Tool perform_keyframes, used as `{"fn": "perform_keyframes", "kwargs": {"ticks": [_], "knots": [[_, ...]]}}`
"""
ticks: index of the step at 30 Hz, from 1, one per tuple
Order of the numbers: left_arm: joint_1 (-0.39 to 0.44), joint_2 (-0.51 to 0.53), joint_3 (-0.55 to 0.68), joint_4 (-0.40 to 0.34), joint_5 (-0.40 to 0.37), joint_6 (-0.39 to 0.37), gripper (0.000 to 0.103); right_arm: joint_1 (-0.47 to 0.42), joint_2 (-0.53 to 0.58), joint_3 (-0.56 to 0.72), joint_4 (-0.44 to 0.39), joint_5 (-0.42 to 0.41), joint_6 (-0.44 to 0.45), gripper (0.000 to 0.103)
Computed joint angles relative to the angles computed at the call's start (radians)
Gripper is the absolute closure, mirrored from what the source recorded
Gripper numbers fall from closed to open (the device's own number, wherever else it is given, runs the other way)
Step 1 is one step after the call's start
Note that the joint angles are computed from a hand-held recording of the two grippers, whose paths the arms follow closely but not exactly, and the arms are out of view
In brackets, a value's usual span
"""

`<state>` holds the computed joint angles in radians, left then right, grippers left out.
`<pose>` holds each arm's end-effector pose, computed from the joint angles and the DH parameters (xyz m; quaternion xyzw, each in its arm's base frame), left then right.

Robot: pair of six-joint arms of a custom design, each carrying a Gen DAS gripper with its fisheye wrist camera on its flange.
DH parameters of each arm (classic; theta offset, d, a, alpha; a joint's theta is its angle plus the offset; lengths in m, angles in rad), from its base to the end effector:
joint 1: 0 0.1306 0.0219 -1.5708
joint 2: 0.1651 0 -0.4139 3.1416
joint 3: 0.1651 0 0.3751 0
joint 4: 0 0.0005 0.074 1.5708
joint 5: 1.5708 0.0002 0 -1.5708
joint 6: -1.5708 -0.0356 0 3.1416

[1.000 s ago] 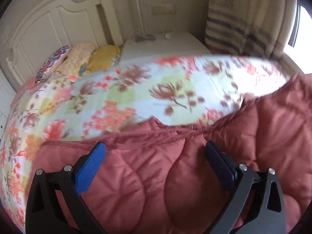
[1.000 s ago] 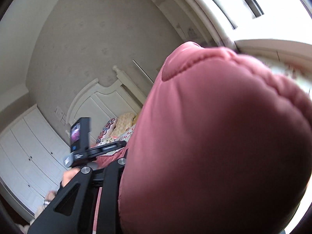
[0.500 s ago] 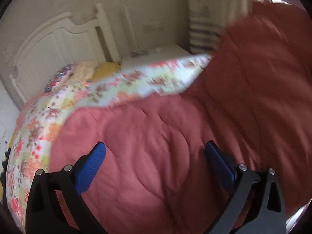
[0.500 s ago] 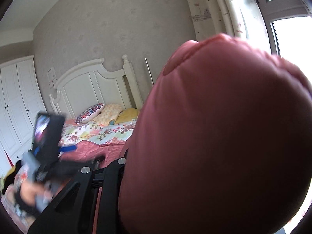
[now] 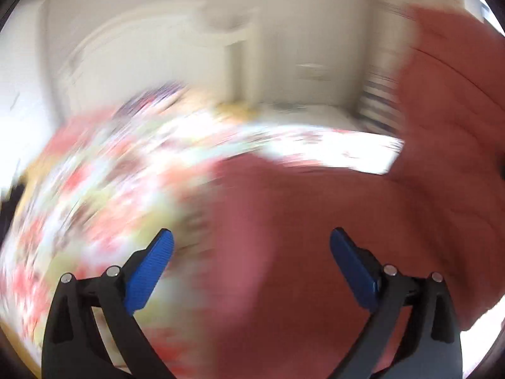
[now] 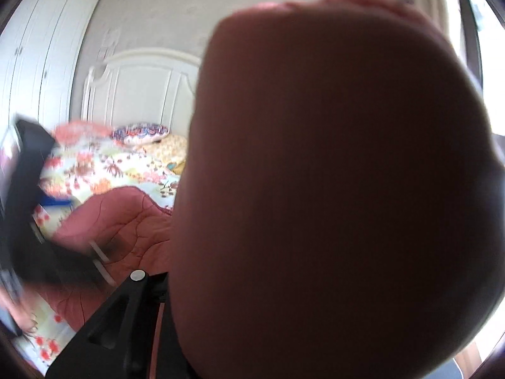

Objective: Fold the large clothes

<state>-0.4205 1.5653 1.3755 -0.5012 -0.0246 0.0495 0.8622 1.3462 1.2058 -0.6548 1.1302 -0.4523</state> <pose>0.4934 -0.2202 0.3985 0.1617 0.8902 -0.0883 0.4167 0.3053 0.3060 0.4275 0.0392 0.8067 -0.1974 0.5557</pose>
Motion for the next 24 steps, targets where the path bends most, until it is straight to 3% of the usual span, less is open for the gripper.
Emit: {"fn": "perform_keyframes", "kwargs": {"ticks": [3, 5, 7, 8, 9, 10, 11, 12, 15, 18, 21, 24], "knots": [[0.116, 0.005, -0.007, -0.017, 0.019, 0.064, 0.009, 0.005, 0.112, 0.108, -0.066, 0.037, 0.056, 0.067], [0.149, -0.009, -0.026, -0.001, 0.024, 0.071, 0.009, 0.008, 0.203, 0.179, -0.065, 0.053, 0.173, 0.066], [0.174, -0.024, -0.038, 0.012, 0.040, 0.085, 0.009, 0.024, 0.323, 0.252, -0.057, 0.056, 0.344, 0.063], [0.180, -0.027, -0.036, 0.013, 0.045, 0.085, 0.009, 0.031, 0.387, 0.295, -0.107, 0.047, 0.393, 0.057], [0.188, -0.026, -0.024, 0.010, 0.056, 0.076, 0.009, 0.036, 0.466, 0.349, -0.208, 0.028, 0.432, 0.045], [0.192, -0.033, -0.021, 0.009, 0.064, 0.061, 0.008, 0.042, 0.535, 0.376, -0.259, 0.070, 0.497, 0.043], [0.195, -0.045, -0.022, 0.012, 0.076, 0.042, 0.008, 0.055, 0.588, 0.387, -0.259, 0.174, 0.550, 0.046], [0.193, -0.051, -0.021, 0.015, 0.086, 0.030, 0.007, 0.053, 0.591, 0.373, -0.209, 0.189, 0.573, 0.047], [0.176, -0.069, 0.010, 0.012, 0.176, -0.008, 0.003, 0.040, 0.556, 0.332, -0.159, 0.150, 0.602, 0.047], [0.121, -0.062, 0.084, -0.012, 0.321, -0.049, 0.003, 0.033, 0.539, 0.293, -0.109, 0.156, 0.632, 0.047], [0.055, -0.005, 0.200, -0.110, 0.447, -0.142, 0.002, 0.026, 0.525, 0.263, -0.056, 0.158, 0.666, 0.047], [-0.017, 0.117, 0.361, -0.266, 0.398, -0.250, 0.003, 0.027, 0.521, 0.253, -0.027, 0.159, 0.686, 0.047]]}}
